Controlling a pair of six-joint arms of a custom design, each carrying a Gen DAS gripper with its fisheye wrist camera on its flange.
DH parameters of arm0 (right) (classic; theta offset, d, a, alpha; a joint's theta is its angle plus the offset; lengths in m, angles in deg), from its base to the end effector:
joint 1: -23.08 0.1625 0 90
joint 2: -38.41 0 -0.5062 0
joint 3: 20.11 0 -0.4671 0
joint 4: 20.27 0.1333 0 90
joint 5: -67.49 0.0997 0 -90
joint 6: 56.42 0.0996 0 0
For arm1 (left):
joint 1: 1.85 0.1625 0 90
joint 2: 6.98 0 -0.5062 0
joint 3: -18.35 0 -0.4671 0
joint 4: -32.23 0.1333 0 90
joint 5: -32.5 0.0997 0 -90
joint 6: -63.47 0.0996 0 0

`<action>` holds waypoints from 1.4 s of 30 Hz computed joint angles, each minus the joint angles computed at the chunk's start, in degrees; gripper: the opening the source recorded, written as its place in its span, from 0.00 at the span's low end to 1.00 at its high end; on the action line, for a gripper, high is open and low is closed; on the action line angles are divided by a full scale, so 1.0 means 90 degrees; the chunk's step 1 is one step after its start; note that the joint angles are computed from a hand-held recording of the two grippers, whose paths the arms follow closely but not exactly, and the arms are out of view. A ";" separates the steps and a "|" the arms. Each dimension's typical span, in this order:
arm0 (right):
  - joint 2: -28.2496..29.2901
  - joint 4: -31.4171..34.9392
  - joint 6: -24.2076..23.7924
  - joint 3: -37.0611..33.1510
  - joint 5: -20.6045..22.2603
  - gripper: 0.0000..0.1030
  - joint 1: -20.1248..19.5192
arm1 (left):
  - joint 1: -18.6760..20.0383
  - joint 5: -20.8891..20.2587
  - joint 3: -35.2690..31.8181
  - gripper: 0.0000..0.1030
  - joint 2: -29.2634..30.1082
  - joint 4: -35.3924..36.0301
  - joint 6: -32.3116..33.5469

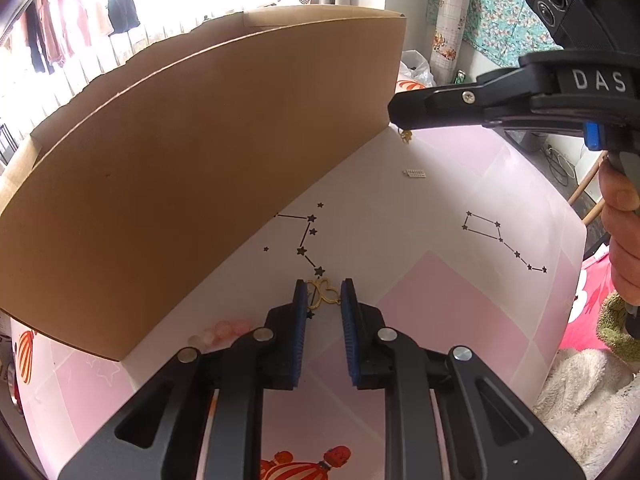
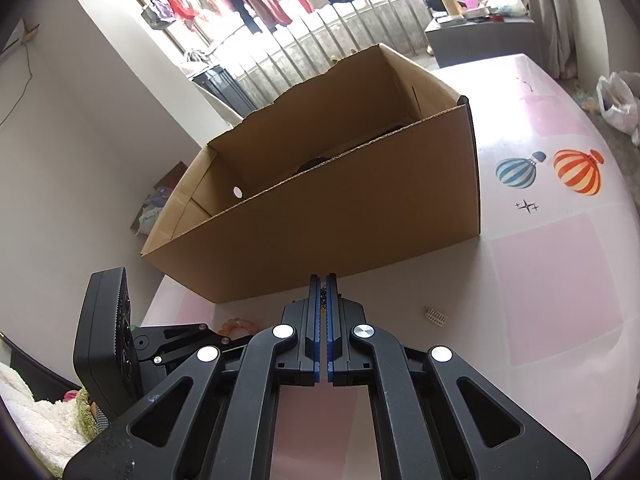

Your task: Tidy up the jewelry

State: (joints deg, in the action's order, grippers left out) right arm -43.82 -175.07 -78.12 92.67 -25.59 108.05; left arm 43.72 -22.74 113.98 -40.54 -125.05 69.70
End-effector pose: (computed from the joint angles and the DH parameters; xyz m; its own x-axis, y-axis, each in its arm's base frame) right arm 0.0741 -0.6180 0.4005 -0.9486 -0.1951 0.2494 -0.2995 0.8086 -0.5065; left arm -0.3874 -0.6667 -0.0428 -0.5436 0.6121 -0.5743 0.7606 0.6486 -0.0287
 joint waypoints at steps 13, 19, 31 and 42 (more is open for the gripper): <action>-0.0016 -0.0078 -0.0389 -0.0265 0.0159 0.00 0.0259 | 0.0012 -0.0872 0.0368 0.16 -0.0758 -0.0907 0.0451; 0.0513 0.0369 -0.0742 -0.1162 0.0349 0.01 0.0489 | 0.0166 -0.1049 -0.0406 0.16 -0.0722 -0.0696 0.0228; 0.1956 0.2502 0.0230 -0.2903 -0.1334 0.04 0.0641 | 0.1114 -0.1764 -0.3537 0.16 0.0424 0.3769 -0.2242; 0.1864 0.2285 0.0189 -0.2827 -0.1317 0.12 0.0617 | 0.1254 -0.1939 -0.3918 0.28 0.0434 0.4520 -0.3072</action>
